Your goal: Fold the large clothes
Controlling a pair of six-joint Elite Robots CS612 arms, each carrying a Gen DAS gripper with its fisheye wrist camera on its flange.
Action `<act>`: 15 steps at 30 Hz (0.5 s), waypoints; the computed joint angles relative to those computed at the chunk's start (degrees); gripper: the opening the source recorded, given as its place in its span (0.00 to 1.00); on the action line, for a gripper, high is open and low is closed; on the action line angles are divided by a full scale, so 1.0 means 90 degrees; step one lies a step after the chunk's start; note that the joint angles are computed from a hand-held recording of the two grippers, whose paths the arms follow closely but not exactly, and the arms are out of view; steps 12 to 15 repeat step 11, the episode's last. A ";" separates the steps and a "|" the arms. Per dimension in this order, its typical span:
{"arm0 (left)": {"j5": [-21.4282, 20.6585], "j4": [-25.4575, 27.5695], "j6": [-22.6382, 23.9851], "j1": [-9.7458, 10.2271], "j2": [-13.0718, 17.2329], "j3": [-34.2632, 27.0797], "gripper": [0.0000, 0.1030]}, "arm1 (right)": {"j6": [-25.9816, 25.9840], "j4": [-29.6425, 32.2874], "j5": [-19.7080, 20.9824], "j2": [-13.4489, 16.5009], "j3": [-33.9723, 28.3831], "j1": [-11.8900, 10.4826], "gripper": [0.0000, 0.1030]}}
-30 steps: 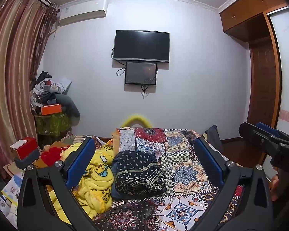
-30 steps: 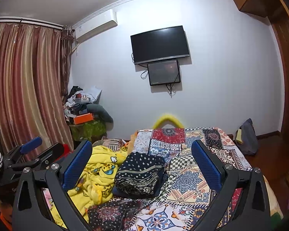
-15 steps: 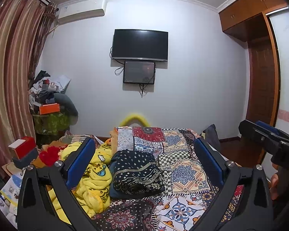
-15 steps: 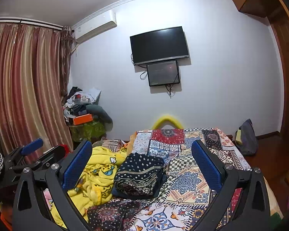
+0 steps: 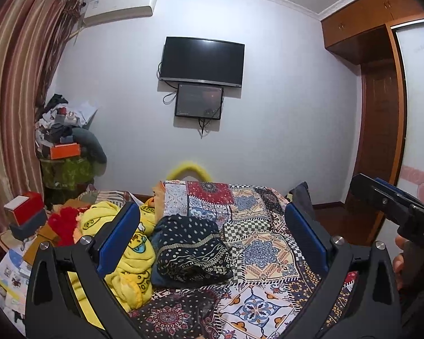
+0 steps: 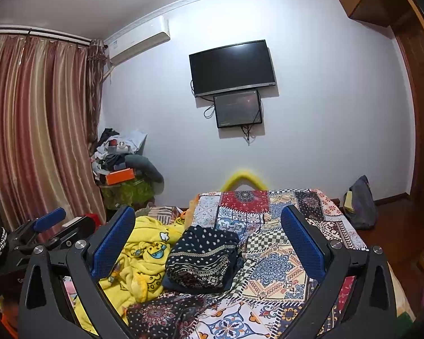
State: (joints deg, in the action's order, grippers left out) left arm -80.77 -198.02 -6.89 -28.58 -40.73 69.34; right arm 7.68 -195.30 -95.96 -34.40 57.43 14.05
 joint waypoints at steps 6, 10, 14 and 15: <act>0.0043 0.0056 0.0056 -0.0024 0.0015 -0.0013 1.00 | 0.0023 0.0050 -0.0045 0.0023 -0.0025 0.0014 0.99; 0.0033 0.0060 0.0132 -0.0026 0.0017 -0.0009 1.00 | 0.0041 0.0090 -0.0030 0.0038 -0.0059 0.0015 0.99; 0.0050 0.0071 0.0142 -0.0029 0.0019 -0.0016 1.00 | 0.0034 0.0097 -0.0031 0.0045 -0.0073 0.0015 0.99; 0.0050 0.0071 0.0142 -0.0029 0.0019 -0.0016 1.00 | 0.0034 0.0097 -0.0031 0.0045 -0.0073 0.0015 0.99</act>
